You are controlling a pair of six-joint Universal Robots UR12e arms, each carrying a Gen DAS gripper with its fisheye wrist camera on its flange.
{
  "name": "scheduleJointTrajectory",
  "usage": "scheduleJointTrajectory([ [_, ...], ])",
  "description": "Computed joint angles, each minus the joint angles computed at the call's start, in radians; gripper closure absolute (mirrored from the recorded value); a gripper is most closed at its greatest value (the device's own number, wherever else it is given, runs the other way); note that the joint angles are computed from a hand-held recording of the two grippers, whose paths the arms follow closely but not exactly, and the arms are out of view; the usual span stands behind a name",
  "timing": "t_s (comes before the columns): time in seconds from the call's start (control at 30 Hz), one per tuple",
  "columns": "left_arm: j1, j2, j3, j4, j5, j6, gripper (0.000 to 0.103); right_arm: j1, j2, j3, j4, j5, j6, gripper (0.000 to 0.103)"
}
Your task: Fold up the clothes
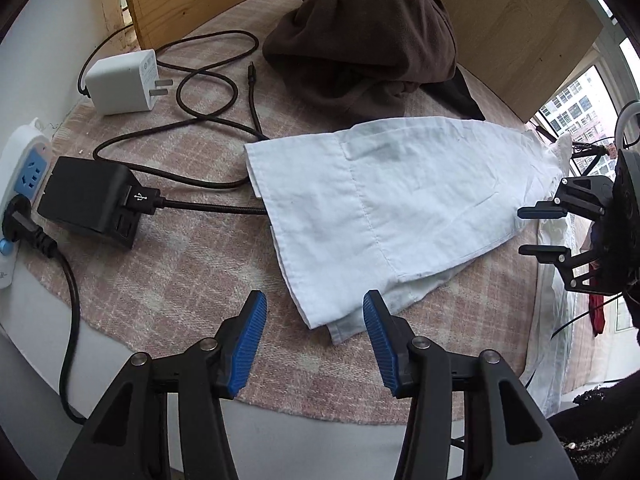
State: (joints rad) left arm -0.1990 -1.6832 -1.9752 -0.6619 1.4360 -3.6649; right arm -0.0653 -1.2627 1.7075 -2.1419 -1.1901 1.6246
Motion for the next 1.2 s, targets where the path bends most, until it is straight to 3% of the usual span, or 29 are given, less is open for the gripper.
scheduleJointTrajectory([
  [0.1, 0.003, 0.0, -0.007, 0.027, -0.007, 0.012, 0.091, 0.009, 0.014, 0.006, -0.028, -0.047, -0.011, 0.071],
  [0.17, 0.001, 0.003, -0.006, 0.034, 0.0, 0.026, 0.098, 0.008, 0.025, -0.011, -0.015, -0.053, 0.022, 0.087],
  [0.2, -0.001, 0.005, -0.004, 0.036, 0.007, 0.033, 0.099, 0.008, 0.031, -0.023, -0.009, -0.06, 0.048, 0.102],
  [0.3, -0.005, 0.015, -0.001, 0.036, 0.021, 0.045, 0.099, -0.002, 0.04, -0.05, -0.002, -0.046, 0.099, 0.102],
  [0.47, -0.014, 0.03, -0.001, 0.049, 0.022, 0.036, 0.099, -0.026, 0.03, -0.072, -0.012, -0.036, 0.101, 0.102],
  [0.57, -0.018, 0.02, 0.001, -0.005, 0.013, 0.04, 0.099, -0.033, 0.047, -0.105, 0.036, -0.08, 0.128, 0.102],
  [0.67, -0.016, 0.018, 0.007, -0.089, 0.038, 0.029, 0.097, -0.028, 0.065, -0.113, 0.018, -0.132, 0.178, 0.102],
  [0.73, -0.008, 0.026, 0.009, -0.098, 0.053, 0.031, 0.093, -0.022, 0.08, -0.128, 0.037, -0.18, 0.206, 0.101],
  [0.77, -0.005, 0.032, 0.011, -0.075, 0.067, 0.047, 0.085, -0.019, 0.084, -0.125, 0.023, -0.206, 0.209, 0.101],
  [0.87, 0.008, 0.014, 0.052, -0.032, 0.071, 0.201, 0.039, -0.021, 0.086, -0.139, 0.051, -0.224, 0.23, 0.101],
  [0.93, 0.009, -0.016, 0.1, -0.064, 0.09, 0.306, 0.038, -0.026, 0.08, -0.155, 0.102, -0.185, 0.268, 0.101],
  [1.0, 0.009, -0.033, 0.126, -0.078, 0.103, 0.344, 0.042, -0.033, 0.059, -0.151, 0.14, -0.102, 0.319, 0.1],
  [1.1, 0.024, -0.025, 0.106, -0.032, 0.03, 0.347, 0.044, -0.027, 0.023, -0.129, 0.24, 0.031, 0.394, 0.098],
  [1.17, 0.024, -0.007, 0.084, -0.027, 0.03, 0.349, 0.044, -0.013, 0.004, -0.109, 0.301, 0.115, 0.464, 0.093],
  [1.2, 0.023, 0.004, 0.071, -0.026, 0.031, 0.343, 0.044, 0.0, 0.001, -0.098, 0.327, 0.133, 0.507, 0.084],
])
